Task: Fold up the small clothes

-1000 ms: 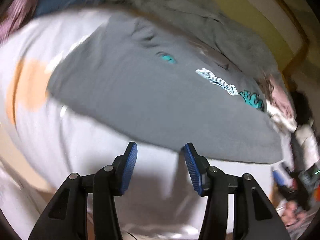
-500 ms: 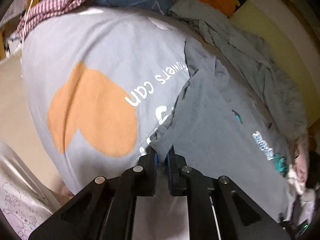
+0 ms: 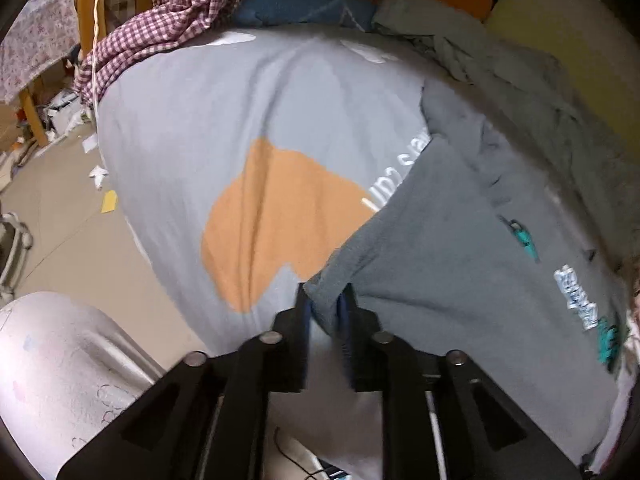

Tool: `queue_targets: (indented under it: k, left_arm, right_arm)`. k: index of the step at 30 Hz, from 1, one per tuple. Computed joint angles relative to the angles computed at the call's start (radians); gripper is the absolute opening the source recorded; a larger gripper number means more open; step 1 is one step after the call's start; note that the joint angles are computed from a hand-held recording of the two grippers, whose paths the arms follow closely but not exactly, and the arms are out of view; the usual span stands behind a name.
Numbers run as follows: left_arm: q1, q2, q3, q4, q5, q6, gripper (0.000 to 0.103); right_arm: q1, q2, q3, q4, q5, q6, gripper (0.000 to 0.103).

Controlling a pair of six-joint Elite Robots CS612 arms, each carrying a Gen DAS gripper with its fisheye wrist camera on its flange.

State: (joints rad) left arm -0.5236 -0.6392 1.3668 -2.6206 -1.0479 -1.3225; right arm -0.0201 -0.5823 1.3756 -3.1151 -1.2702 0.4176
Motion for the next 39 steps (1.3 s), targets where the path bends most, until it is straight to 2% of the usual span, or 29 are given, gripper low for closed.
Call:
queue_targets:
  k: [1,2,3,4,5,6,8,10,11,12,13,14,15,16,18,20,24,28,32,33,34,36,39]
  left_arm:
    - [-0.005,-0.002,-0.003,0.022,0.031,-0.014,0.035]
    - [-0.014,-0.010,0.007,0.032,0.081,-0.037,0.043]
    - [-0.025,-0.018,0.015,0.043,0.135,-0.059,0.044]
    - [-0.035,-0.023,0.020,0.049,0.190,-0.071,0.044]
    - [-0.044,-0.028,0.024,0.046,0.238,-0.069,0.045]
    - [-0.052,-0.032,0.024,0.032,0.278,-0.053,0.045]
    - [-0.061,-0.024,0.009,-0.038,0.321,0.033,0.048]
    - [-0.069,-0.006,-0.030,-0.069,0.364,0.126,0.048]
    - [-0.073,0.011,-0.054,-0.125,0.374,0.203,0.050]
    - [-0.072,0.028,-0.082,-0.195,0.346,0.295,0.052]
    - [-0.067,0.049,-0.116,-0.271,0.276,0.398,0.055]
    - [-0.057,0.069,-0.153,-0.331,0.172,0.489,0.055]
    - [-0.048,0.094,-0.200,-0.358,0.074,0.559,0.055]
    - [-0.043,0.115,-0.240,-0.362,0.019,0.607,0.055]
    - [-0.036,0.174,-0.351,-0.332,-0.072,0.721,0.055]
    - [-0.033,0.228,-0.448,-0.279,-0.101,0.787,0.055]
    - [-0.027,0.316,-0.603,-0.189,-0.194,0.835,0.055]
    - [-0.028,0.374,-0.689,-0.113,-0.246,0.821,0.055]
    - [-0.042,0.393,-0.712,-0.096,-0.186,0.871,0.057]
    - [-0.044,0.392,-0.710,-0.096,-0.183,0.883,0.057]
    - [-0.044,0.396,-0.718,-0.086,-0.180,0.887,0.057]
    - [-0.042,0.394,-0.714,-0.089,-0.185,0.880,0.058]
    - [-0.039,0.395,-0.715,-0.093,-0.199,0.871,0.058]
  right_arm:
    - [-0.006,0.003,0.001,-0.010,0.022,-0.004,0.003]
    - [-0.010,-0.001,0.005,-0.011,0.035,-0.008,0.006]
    - [-0.011,-0.009,0.014,-0.014,0.026,-0.018,0.015]
    - [-0.011,-0.018,0.023,-0.023,-0.005,-0.035,0.020]
    - [-0.008,-0.028,0.033,-0.056,-0.068,-0.061,0.027]
    - [-0.006,-0.030,0.033,-0.081,-0.099,-0.074,0.028]
    - [-0.014,-0.032,0.024,-0.131,-0.129,-0.114,0.028]
    - [-0.023,-0.027,-0.018,-0.106,-0.100,-0.198,0.028]
    - [-0.025,-0.021,-0.054,-0.070,-0.073,-0.263,0.028]
    - [-0.028,-0.010,-0.098,-0.032,-0.022,-0.328,0.028]
    - [-0.032,-0.001,-0.135,0.009,0.030,-0.385,0.028]
    - [-0.032,0.014,-0.192,0.079,0.085,-0.444,0.028]
    - [-0.032,0.025,-0.227,0.124,0.123,-0.476,0.028]
    - [-0.028,0.040,-0.276,0.185,0.150,-0.514,0.028]
    - [-0.006,0.074,-0.370,0.264,0.114,-0.603,0.028]
    - [0.014,0.112,-0.454,0.308,0.054,-0.686,0.028]
    - [0.037,0.215,-0.655,0.482,0.005,-0.741,0.028]
    - [0.048,0.287,-0.792,0.606,-0.005,-0.775,0.028]
    - [0.055,0.361,-0.928,0.683,-0.056,-0.753,0.025]
    - [0.052,0.368,-0.937,0.678,-0.051,-0.740,0.006]
    - [0.049,0.367,-0.929,0.653,-0.053,-0.717,0.003]
    - [0.039,0.338,-0.852,0.531,-0.048,-0.651,0.003]
    - [0.021,0.273,-0.709,0.379,-0.069,-0.545,0.003]
